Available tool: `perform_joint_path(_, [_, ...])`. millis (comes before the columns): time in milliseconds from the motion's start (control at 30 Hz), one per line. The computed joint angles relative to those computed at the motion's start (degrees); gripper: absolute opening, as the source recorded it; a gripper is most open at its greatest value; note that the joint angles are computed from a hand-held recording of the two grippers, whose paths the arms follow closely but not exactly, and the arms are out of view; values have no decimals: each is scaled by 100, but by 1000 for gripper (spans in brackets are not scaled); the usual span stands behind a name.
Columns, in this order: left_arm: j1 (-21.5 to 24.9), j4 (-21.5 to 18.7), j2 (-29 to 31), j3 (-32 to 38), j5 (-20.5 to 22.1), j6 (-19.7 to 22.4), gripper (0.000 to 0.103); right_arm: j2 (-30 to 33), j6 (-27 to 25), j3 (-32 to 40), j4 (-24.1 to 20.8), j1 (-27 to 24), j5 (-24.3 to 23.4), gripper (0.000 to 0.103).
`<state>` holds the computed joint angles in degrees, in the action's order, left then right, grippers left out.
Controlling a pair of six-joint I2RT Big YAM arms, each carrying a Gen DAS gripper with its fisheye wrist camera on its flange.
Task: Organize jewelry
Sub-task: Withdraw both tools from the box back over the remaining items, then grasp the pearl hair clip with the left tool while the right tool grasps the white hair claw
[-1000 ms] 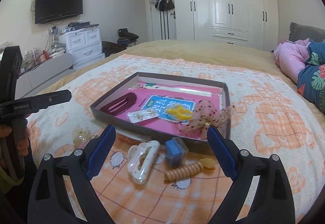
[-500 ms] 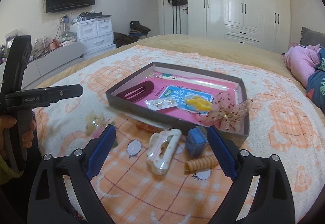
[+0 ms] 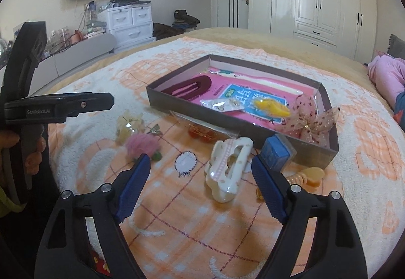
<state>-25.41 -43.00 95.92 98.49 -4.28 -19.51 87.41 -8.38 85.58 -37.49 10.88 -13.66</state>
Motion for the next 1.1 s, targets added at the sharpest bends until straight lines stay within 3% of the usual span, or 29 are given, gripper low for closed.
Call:
perform_joint_path(333, [-51,-180,261,112,245,117,78,229,146,163,-152,-91,36,68])
perform_joint_path(567, [-35,-246,440,243,360,51,68,474,330,393,-339,-142,-81,61])
perform_joint_path(767, [-42,-249,578,365,338,13,63,679,447,571,-446,-142,-121,38])
perform_joint_path(900, [-55,-267,633,421,333,37,55,670,432,567,-489,-173,-316,38])
perform_joint_path(1000, [-47,-259,645,426,347,24,40,616,330,521,-515,-148,-438,38])
perform_joint_path(1100, [-45,-272,636,422,395,39,38,527,207,434,-518,-125,-535,37])
